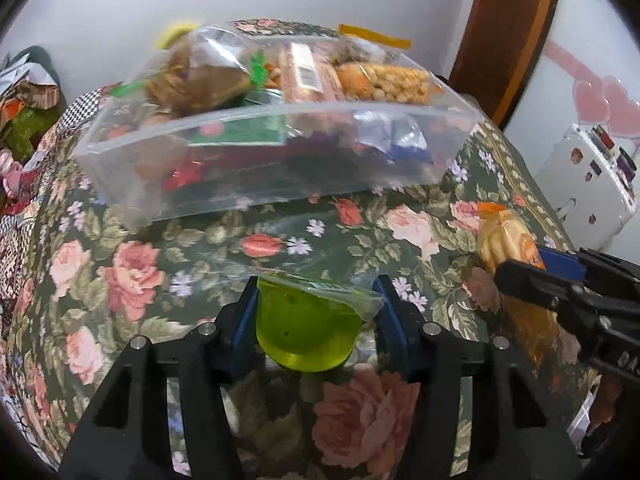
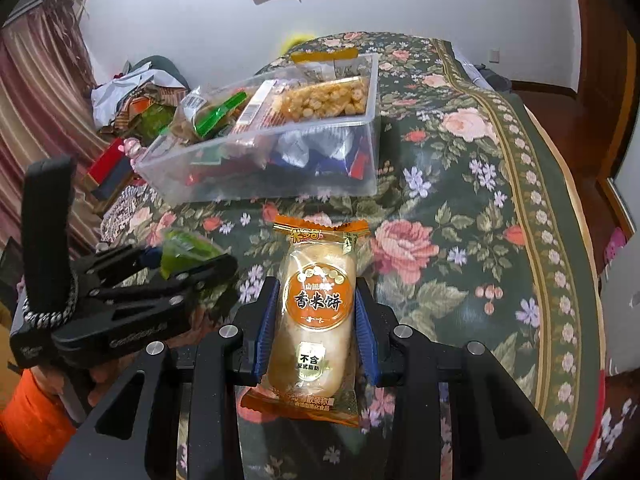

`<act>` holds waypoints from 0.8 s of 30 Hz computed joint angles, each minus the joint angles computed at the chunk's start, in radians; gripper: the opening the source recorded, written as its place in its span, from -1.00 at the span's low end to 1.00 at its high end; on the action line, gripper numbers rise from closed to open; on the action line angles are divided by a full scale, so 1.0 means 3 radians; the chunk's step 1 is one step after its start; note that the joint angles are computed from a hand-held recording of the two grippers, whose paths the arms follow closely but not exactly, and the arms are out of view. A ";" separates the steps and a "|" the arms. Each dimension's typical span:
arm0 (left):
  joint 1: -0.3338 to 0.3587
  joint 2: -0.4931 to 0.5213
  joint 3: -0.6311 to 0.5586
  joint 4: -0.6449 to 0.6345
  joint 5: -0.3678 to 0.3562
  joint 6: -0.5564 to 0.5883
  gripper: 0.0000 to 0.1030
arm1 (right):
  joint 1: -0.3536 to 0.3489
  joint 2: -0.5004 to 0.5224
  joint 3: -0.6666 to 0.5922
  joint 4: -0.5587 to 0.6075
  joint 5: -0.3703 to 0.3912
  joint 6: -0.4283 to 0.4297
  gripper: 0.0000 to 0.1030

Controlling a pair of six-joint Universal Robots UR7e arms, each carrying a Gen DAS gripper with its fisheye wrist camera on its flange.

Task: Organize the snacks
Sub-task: 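Lower the jelly cup and bun into the clear box, open both tools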

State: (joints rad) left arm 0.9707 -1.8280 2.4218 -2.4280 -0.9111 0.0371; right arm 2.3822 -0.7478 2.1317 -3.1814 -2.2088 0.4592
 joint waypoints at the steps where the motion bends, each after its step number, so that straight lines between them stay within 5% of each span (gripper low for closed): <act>1: 0.0002 -0.0037 -0.0012 -0.0001 -0.0004 0.0000 0.07 | -0.0003 0.0004 -0.0017 -0.0008 -0.0002 -0.0016 -0.36; 11: -0.0047 -0.0290 -0.0234 -0.0078 0.0000 0.0083 0.07 | -0.0020 0.0098 -0.0275 -0.0103 -0.0042 -0.0287 -0.36; 24: 0.0104 0.0125 -0.0588 -0.0602 -0.0086 0.0301 0.07 | -0.0077 0.0262 -0.0728 -0.0320 -0.0065 -0.0755 -0.36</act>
